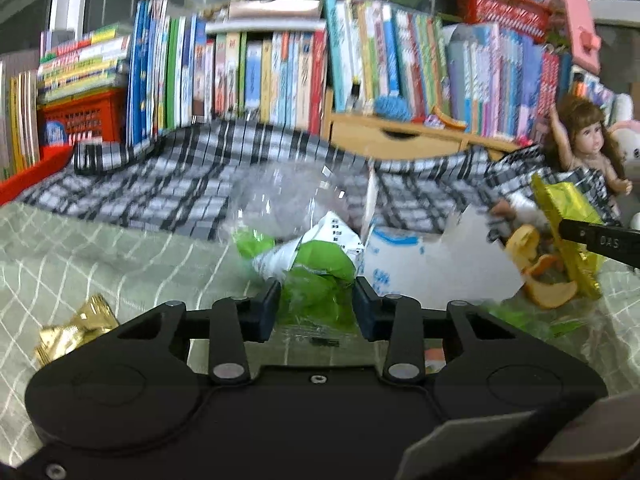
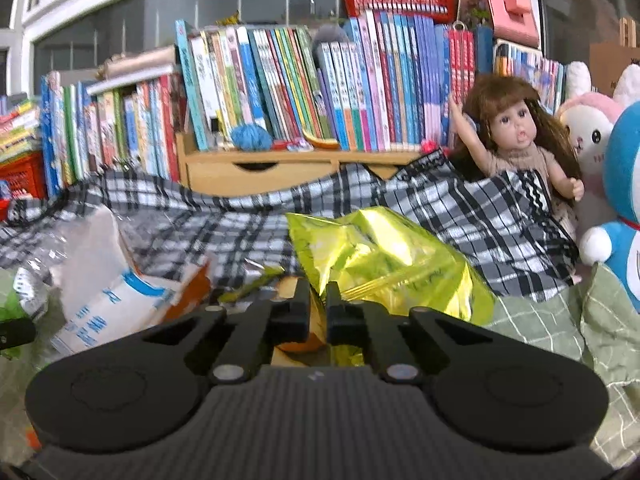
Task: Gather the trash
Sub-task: 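Lift the chip bag with the right tool while the left tool lifts the green wrapper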
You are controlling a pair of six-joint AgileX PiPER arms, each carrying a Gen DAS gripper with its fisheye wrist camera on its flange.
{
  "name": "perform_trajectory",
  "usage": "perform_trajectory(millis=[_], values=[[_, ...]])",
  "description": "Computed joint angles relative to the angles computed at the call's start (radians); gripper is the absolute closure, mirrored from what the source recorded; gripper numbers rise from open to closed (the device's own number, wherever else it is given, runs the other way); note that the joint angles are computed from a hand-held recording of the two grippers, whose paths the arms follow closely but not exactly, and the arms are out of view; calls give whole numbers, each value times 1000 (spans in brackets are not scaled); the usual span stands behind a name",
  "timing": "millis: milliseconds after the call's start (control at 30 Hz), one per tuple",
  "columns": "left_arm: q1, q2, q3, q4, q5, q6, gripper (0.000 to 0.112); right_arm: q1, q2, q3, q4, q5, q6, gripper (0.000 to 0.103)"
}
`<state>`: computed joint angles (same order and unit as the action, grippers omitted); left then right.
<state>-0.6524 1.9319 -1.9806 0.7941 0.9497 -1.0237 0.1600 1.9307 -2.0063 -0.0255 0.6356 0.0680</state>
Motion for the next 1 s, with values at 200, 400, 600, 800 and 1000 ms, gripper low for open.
perform_trajectory(millis=[200,400,600,800,1000], values=[[-25,-69,76,56,-66,-64,76,-32,-51,26,207,2,-122,97],[-41,-160,182,105,-136,-129,76,-74,-113,73,430,27,-269,97],[-59,-224,261,130,-166,-140,76,-95,-139,106,458,43,-274,78],[-75,-242,298,127,-166,-124,75,-44,-117,149,263,-59,-198,15],[-93,-236,306,158,-176,-117,74,50,-16,87,-178,-97,97,0]])
